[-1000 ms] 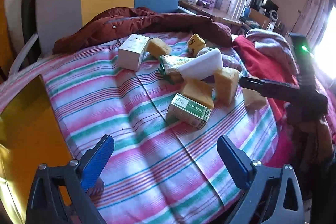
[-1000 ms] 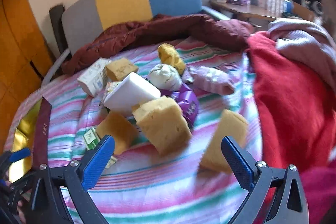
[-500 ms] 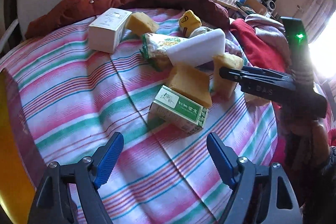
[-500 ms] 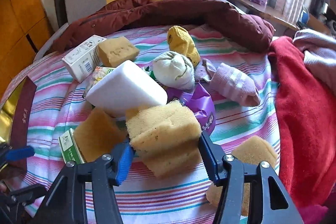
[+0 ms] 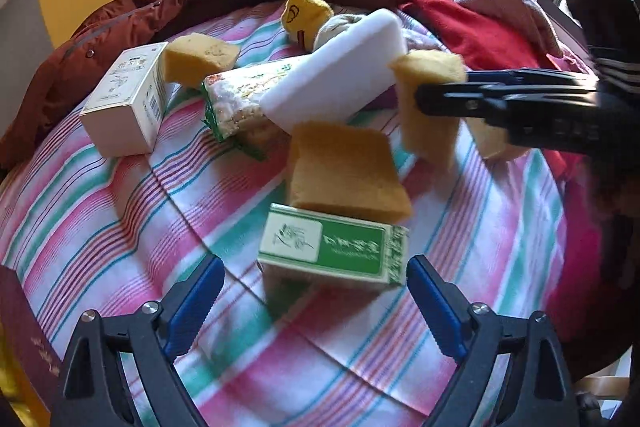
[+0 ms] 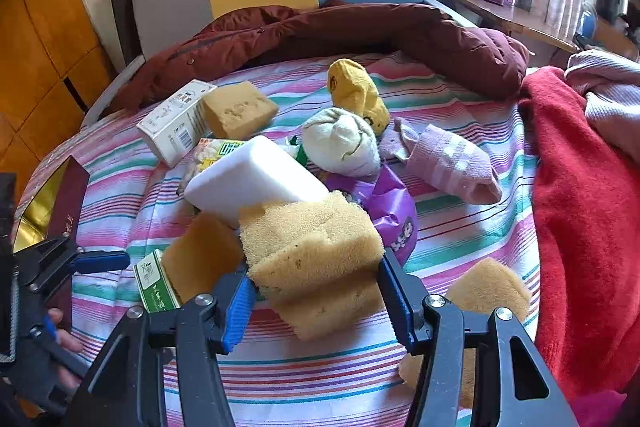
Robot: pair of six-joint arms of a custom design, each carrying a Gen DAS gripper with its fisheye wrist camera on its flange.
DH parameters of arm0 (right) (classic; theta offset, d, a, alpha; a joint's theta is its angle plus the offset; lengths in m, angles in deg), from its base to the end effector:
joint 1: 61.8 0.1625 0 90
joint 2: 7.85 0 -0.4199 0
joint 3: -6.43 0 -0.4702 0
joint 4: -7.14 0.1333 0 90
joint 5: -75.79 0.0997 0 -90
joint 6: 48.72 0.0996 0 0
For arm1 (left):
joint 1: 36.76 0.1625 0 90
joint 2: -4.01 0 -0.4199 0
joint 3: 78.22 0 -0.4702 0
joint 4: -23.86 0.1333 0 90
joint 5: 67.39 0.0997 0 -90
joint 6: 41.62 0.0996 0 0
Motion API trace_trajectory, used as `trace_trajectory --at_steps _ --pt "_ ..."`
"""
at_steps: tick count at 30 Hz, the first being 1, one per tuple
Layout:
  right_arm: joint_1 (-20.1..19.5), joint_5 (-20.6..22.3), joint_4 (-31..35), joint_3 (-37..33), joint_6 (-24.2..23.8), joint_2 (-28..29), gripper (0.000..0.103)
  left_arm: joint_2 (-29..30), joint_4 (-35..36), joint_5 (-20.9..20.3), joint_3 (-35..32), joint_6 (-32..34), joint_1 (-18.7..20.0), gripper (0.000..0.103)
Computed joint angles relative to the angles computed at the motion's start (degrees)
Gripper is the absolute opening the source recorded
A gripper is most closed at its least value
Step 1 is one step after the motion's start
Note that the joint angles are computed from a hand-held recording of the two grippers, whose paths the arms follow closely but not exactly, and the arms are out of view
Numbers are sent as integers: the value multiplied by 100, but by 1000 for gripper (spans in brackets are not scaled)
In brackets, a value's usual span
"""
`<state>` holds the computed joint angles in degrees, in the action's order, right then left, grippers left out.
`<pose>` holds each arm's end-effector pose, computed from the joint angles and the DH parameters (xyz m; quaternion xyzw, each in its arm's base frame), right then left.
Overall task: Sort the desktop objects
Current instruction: 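Grasp the green-and-white oil box with the left tool while the right tool grasps a yellow sponge, then carry both items over the gold tray and open both tools to drop them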
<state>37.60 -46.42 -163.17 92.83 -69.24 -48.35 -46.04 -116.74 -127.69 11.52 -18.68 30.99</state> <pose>0.2059 -0.7529 0.0844 0.1576 -0.9078 0.2572 0.2913 -0.1133 -0.7594 0.1180 0.3472 0.8977 -0.0904 0.2557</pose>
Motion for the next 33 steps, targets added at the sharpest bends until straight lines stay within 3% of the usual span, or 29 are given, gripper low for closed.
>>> trace_trajectory --at_steps 1,3,4,8,12,16,19,23,27,33 --pt "-4 8 -12 4 10 -9 58 46 34 -14 -67 -21 13 91" --pt "-6 23 -57 25 6 -22 58 77 35 -15 -103 -69 27 76" --pt "-9 48 -74 36 8 -33 58 61 20 -29 -75 -75 28 74" --pt "-20 163 -298 94 -28 -83 58 -98 -262 -117 195 44 24 74" --pt "-60 368 -659 223 67 -200 58 -381 -511 -255 506 -285 8 74" --pt "-143 1068 -805 409 144 -395 58 -795 -814 -209 902 -549 -39 74" --pt "-106 1445 -873 507 -173 -435 58 -1135 -1083 -15 1204 -714 -77 74" --pt "-65 2009 -529 577 -344 -496 58 -1793 -1425 103 1646 -1064 -39 74" --pt "60 2300 -145 583 -260 -465 58 -2325 -1709 408 1944 -1386 45 74" --pt "466 2337 98 412 -516 -99 57 -2879 -1922 833 2223 -1792 319 74"
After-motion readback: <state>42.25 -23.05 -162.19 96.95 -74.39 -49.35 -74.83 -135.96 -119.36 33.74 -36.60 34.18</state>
